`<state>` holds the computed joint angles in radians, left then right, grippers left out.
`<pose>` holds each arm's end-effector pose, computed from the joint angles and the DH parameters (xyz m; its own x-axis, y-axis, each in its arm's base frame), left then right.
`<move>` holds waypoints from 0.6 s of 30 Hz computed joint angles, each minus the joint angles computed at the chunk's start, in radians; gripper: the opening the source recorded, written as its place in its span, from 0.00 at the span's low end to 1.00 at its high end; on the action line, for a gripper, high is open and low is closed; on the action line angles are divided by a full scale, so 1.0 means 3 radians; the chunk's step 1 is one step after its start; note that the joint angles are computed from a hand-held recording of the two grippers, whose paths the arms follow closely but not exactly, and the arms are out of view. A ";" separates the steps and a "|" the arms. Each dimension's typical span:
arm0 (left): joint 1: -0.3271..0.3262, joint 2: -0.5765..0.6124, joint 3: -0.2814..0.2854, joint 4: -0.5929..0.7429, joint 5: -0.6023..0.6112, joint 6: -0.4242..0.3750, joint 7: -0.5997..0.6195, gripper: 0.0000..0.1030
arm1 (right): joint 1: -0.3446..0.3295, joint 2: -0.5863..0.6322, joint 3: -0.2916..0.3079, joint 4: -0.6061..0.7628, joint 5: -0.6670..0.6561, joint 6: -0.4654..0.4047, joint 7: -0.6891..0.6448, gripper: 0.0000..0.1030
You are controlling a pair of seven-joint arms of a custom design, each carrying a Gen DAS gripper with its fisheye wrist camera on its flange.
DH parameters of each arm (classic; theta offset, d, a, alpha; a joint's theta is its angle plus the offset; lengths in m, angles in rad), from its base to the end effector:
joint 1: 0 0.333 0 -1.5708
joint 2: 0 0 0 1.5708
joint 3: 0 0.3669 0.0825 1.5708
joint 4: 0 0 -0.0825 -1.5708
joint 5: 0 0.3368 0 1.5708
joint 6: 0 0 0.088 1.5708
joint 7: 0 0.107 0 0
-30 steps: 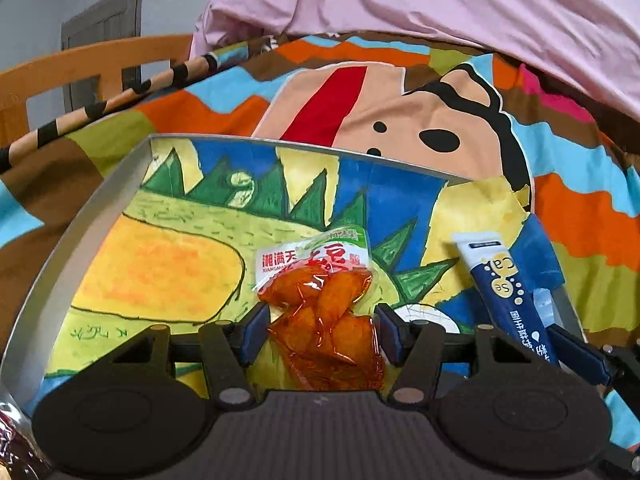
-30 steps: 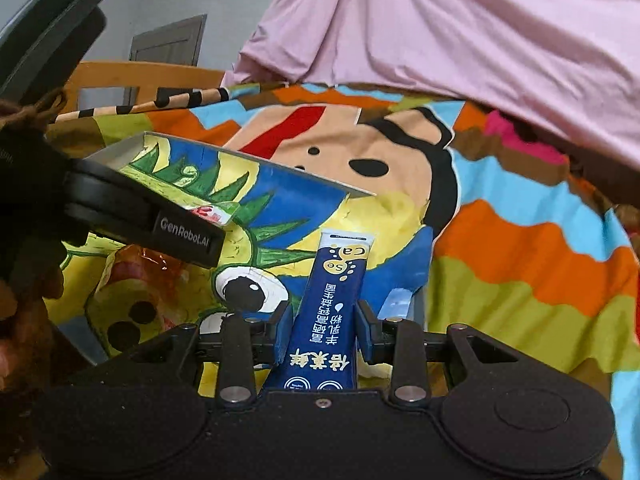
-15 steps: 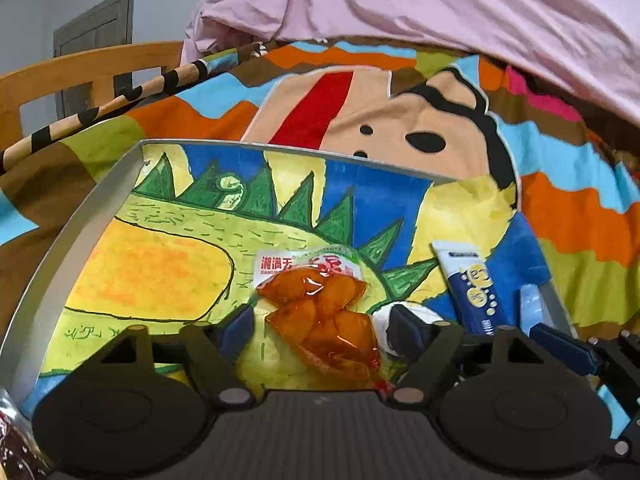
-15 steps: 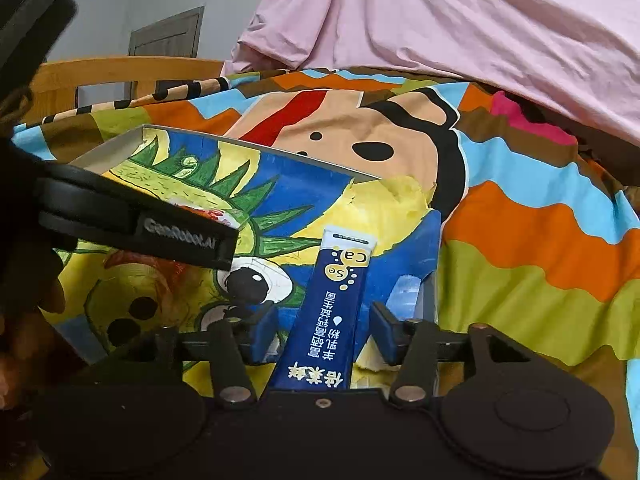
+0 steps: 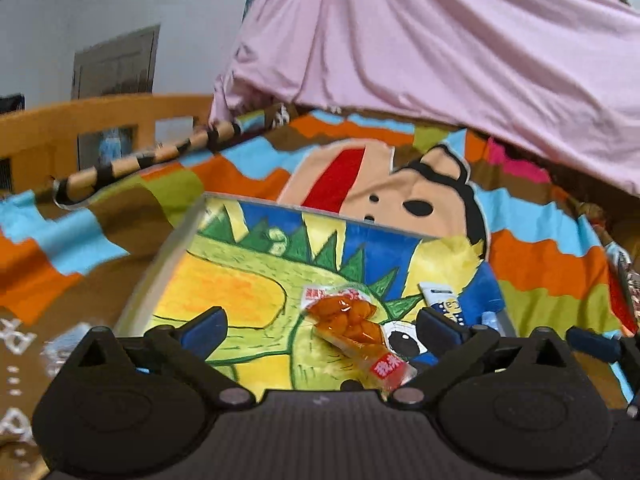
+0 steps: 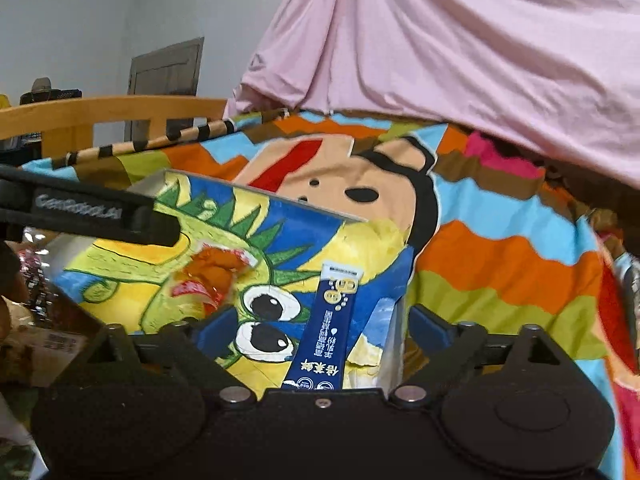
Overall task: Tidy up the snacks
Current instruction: 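Carry both snacks into the dinosaur tray and open both tools, then lower the right tool to the gold pouch while the left tool reaches the yellow wafer bar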
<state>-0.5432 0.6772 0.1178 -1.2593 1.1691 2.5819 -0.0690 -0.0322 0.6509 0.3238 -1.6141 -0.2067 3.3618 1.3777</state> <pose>0.6796 -0.3598 0.4822 0.2389 -0.9630 0.1249 -0.4205 -0.2185 -0.8806 0.7122 0.1614 0.4710 0.4197 -0.8962 0.1439 -0.3295 -0.2982 -0.8959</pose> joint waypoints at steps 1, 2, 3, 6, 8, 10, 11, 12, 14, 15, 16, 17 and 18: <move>-0.0056 -0.0073 0.0046 -0.0096 0.0097 -0.0001 -0.0084 0.99 | -0.0034 -0.0064 0.0029 -0.0095 -0.0009 0.0065 0.0004 0.95; -0.0095 -0.0150 0.0069 -0.0194 0.0200 -0.0005 -0.0163 0.99 | -0.0066 -0.0118 0.0055 -0.0175 -0.0029 0.0119 0.0019 0.96; -0.0130 -0.0226 0.0080 -0.0289 0.0320 -0.0022 -0.0258 0.99 | -0.0084 -0.0184 0.0060 -0.0264 -0.0043 0.0177 0.0049 0.97; -0.0198 -0.0452 0.0046 -0.0566 0.0650 -0.0098 -0.0504 0.99 | -0.0144 -0.0379 0.0077 -0.0530 -0.0154 0.0331 0.0177 0.99; -0.0224 -0.0595 -0.0004 -0.0745 0.0830 -0.0156 -0.0614 0.99 | -0.0142 -0.0525 0.0031 -0.0717 -0.0234 0.0441 0.0261 0.99; -0.0242 -0.0734 -0.0067 -0.0923 0.0988 -0.0225 -0.0693 0.99 | -0.0096 -0.0674 -0.0055 -0.0902 -0.0273 0.0560 0.0348 0.99; -0.0249 -0.0799 -0.0101 -0.1005 0.1063 -0.0262 -0.0731 0.99 | -0.0093 -0.0744 -0.0079 -0.0991 -0.0302 0.0619 0.0405 0.99; -0.0253 -0.0855 -0.0138 -0.1079 0.1125 -0.0306 -0.0759 0.99 | -0.0079 -0.0812 -0.0111 -0.1075 -0.0320 0.0673 0.0462 0.99; -0.0257 -0.0981 -0.0221 -0.1243 0.1217 -0.0400 -0.0793 0.99 | 0.0000 -0.0955 -0.0224 -0.1246 -0.0307 0.0777 0.0555 0.99; -0.0259 -0.1045 -0.0261 -0.1325 0.1267 -0.0456 -0.0843 0.99 | 0.0087 -0.1037 -0.0324 -0.1347 -0.0258 0.0827 0.0565 0.99; -0.0255 -0.1105 -0.0304 -0.1402 0.1305 -0.0506 -0.0883 0.99 | 0.0189 -0.1105 -0.0432 -0.1434 -0.0198 0.0867 0.0548 0.99; -0.0244 -0.1161 -0.0350 -0.1474 0.1320 -0.0546 -0.0886 0.99 | 0.0280 -0.1177 -0.0529 -0.1534 -0.0139 0.0916 0.0535 0.99; -0.0227 -0.1211 -0.0398 -0.1537 0.1322 -0.0576 -0.0864 0.99 | 0.0345 -0.1253 -0.0601 -0.1643 -0.0104 0.0968 0.0542 0.99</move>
<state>-0.6112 0.3139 -0.0016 -1.7203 1.5657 2.4091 -0.3283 0.0713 0.2750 0.1435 -2.1071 -0.2380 3.6522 1.5404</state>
